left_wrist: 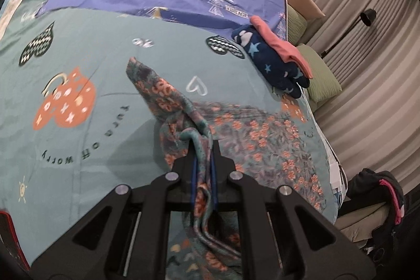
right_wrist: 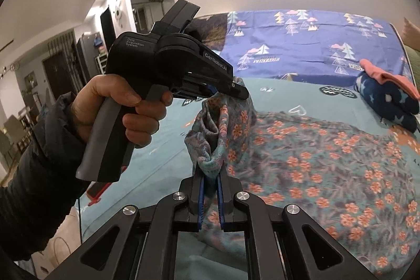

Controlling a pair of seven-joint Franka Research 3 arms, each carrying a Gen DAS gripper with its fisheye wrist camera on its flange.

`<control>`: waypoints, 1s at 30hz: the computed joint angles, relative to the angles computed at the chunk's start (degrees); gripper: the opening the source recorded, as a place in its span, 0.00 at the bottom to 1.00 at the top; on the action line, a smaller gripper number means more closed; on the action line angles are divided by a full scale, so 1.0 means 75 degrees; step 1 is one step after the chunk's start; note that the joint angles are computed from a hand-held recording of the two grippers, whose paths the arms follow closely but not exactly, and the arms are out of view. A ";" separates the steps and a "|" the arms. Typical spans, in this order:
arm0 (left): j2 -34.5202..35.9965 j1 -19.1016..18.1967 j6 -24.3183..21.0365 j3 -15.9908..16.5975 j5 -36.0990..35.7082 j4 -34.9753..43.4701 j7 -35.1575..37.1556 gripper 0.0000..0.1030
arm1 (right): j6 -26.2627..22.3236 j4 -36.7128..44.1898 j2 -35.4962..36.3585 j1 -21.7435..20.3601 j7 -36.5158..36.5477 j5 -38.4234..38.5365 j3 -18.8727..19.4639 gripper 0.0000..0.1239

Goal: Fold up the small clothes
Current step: 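Grasp the shirt's end with both grippers and lift it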

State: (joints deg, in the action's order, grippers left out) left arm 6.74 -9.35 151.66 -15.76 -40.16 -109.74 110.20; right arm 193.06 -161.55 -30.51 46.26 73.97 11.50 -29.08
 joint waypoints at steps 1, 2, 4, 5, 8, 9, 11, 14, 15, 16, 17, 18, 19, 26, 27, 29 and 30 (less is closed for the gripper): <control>0.0031 -0.0059 0.0020 -0.0012 0.0159 0.0063 -0.0123 0.09 | 0.0009 -0.0086 -0.0170 -0.0035 -0.0033 -0.0023 -0.0089 0.06; 0.0080 -0.0142 0.0041 -0.0031 0.0401 0.0156 -0.0307 0.09 | 0.0026 -0.0135 -0.0282 -0.0041 -0.0072 -0.0039 -0.0192 0.06; 0.0174 -0.0265 0.0066 -0.0067 0.0808 0.0314 -0.0645 0.09 | 0.0045 -0.0233 -0.0554 -0.0069 -0.0183 -0.0072 -0.0429 0.06; 0.0224 -0.0315 0.0056 -0.0089 0.1001 0.0398 -0.0814 0.09 | 0.0046 -0.0271 -0.0673 -0.0089 -0.0245 -0.0073 -0.0527 0.06; 0.0444 -0.0510 0.0006 -0.0181 0.1701 0.0744 -0.1373 0.09 | 0.0019 -0.0428 -0.1092 -0.0267 -0.0461 -0.0030 -0.0737 0.06; 0.0535 -0.0595 -0.0017 -0.0219 0.1956 0.0887 -0.1556 0.09 | 0.0005 -0.0479 -0.1227 -0.0319 -0.0543 0.0003 -0.0811 0.06; 0.0684 -0.0718 -0.0055 -0.0296 0.2356 0.1113 -0.1831 0.09 | -0.0025 -0.0569 -0.1489 -0.0435 -0.0729 0.0088 -0.0985 0.06; 0.1063 -0.0993 -0.0203 -0.0394 0.3072 0.1642 -0.2320 0.09 | -0.0065 -0.0701 -0.1797 -0.0738 -0.0960 0.0300 -0.1133 0.06; 0.1274 -0.1139 -0.0344 -0.0398 0.3396 0.1936 -0.2568 0.09 | -0.0079 -0.0712 -0.1848 -0.0801 -0.1022 0.0378 -0.1191 0.06; 0.1434 -0.1217 -0.0454 -0.0429 0.3594 0.2142 -0.2712 0.09 | -0.0132 -0.0753 -0.1948 -0.0948 -0.1075 0.0470 -0.1232 0.06; 0.1688 -0.1351 -0.0638 -0.0458 0.3837 0.2478 -0.2892 0.09 | -0.0178 -0.0793 -0.2038 -0.1077 -0.1117 0.0570 -0.1235 0.06; 0.1902 -0.1451 -0.0795 -0.0490 0.4019 0.2757 -0.3029 0.09 | -0.0231 -0.0835 -0.2137 -0.1226 -0.1157 0.0676 -0.1246 0.06; 0.2060 -0.1532 -0.0921 -0.0518 0.4168 0.2969 -0.3145 0.09 | -0.0284 -0.0879 -0.2240 -0.1393 -0.1203 0.0786 -0.1270 0.06; 0.3556 -0.2473 -0.2124 -0.0486 0.5284 0.5089 -0.3966 0.09 | -0.0785 -0.1005 -0.2666 -0.2319 -0.1533 0.1580 -0.1489 0.05; 0.3794 -0.2633 -0.2319 -0.0467 0.5408 0.5455 -0.4049 0.09 | -0.0879 -0.0993 -0.2709 -0.2401 -0.1592 0.1699 -0.1538 0.05; 0.4064 -0.2824 -0.2573 -0.0435 0.5564 0.5914 -0.4124 0.09 | -0.1118 -0.0920 -0.2814 -0.2492 -0.1717 0.1952 -0.1777 0.05; 0.4172 -0.2925 -0.2657 -0.0411 0.5637 0.6104 -0.4177 0.09 | -0.1185 -0.0892 -0.2865 -0.2485 -0.1809 0.2056 -0.1886 0.05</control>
State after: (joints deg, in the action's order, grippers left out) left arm 38.03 -31.29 131.73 -18.85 2.11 -63.96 78.87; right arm 184.17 -168.24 -52.00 27.62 60.40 26.92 -43.22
